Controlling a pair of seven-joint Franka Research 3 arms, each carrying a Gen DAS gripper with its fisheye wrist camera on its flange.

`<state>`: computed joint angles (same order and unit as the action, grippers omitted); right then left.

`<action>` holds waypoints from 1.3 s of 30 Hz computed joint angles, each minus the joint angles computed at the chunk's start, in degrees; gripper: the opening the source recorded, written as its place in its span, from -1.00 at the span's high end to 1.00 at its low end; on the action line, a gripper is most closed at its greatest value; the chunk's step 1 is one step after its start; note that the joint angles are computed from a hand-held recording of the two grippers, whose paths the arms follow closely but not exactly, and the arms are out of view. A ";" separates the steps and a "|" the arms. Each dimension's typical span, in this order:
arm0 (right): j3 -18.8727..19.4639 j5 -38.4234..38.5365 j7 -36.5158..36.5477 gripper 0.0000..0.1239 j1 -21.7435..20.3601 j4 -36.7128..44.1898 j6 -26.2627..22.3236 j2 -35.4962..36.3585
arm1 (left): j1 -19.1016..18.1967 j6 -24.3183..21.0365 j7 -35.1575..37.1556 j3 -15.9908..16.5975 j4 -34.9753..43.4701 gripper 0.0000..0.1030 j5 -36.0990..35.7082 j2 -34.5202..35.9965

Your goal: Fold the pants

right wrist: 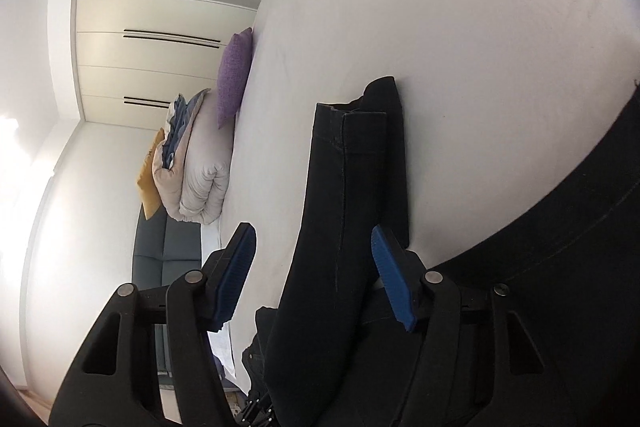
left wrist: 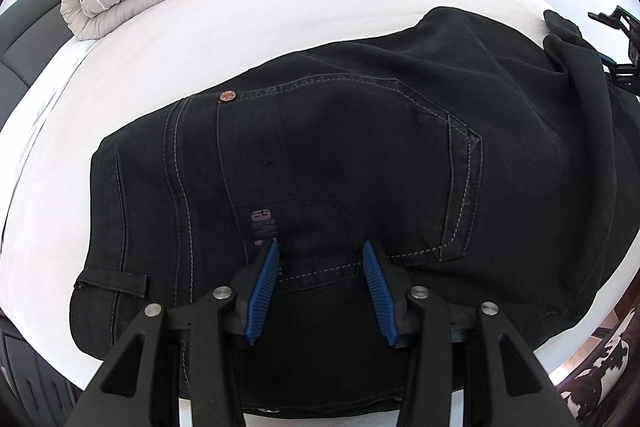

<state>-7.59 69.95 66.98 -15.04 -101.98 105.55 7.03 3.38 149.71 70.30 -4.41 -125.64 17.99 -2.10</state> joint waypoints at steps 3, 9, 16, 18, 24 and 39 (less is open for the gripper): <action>0.55 -0.70 1.10 0.05 0.77 0.04 0.77 0.69 | 0.09 0.39 -0.19 0.05 -0.22 0.09 0.16 -0.07; 1.38 -3.26 2.41 0.07 0.92 2.99 1.68 3.71 | 0.25 1.86 -1.51 0.05 -1.31 0.09 1.21 -0.47; 2.46 -4.77 4.90 0.08 0.65 4.70 4.22 5.94 | 0.35 2.74 -2.45 0.03 -2.22 0.09 2.06 -0.93; 2.74 -4.71 5.88 0.08 0.62 4.76 4.40 6.10 | 0.30 2.54 -2.63 -0.04 -2.12 0.09 2.11 -0.99; 4.34 -1.55 4.07 0.38 0.47 7.70 3.81 8.83 | 0.20 2.22 -3.29 -0.15 -2.01 0.09 2.60 -1.03; 3.35 4.31 -5.75 0.97 -2.02 5.32 7.62 2.26 | 0.08 1.89 -3.36 -0.12 -1.70 0.09 2.77 -0.90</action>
<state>-4.24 74.26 61.23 -17.06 -96.66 113.17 9.30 3.46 151.59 66.94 -4.53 -127.34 20.76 -3.00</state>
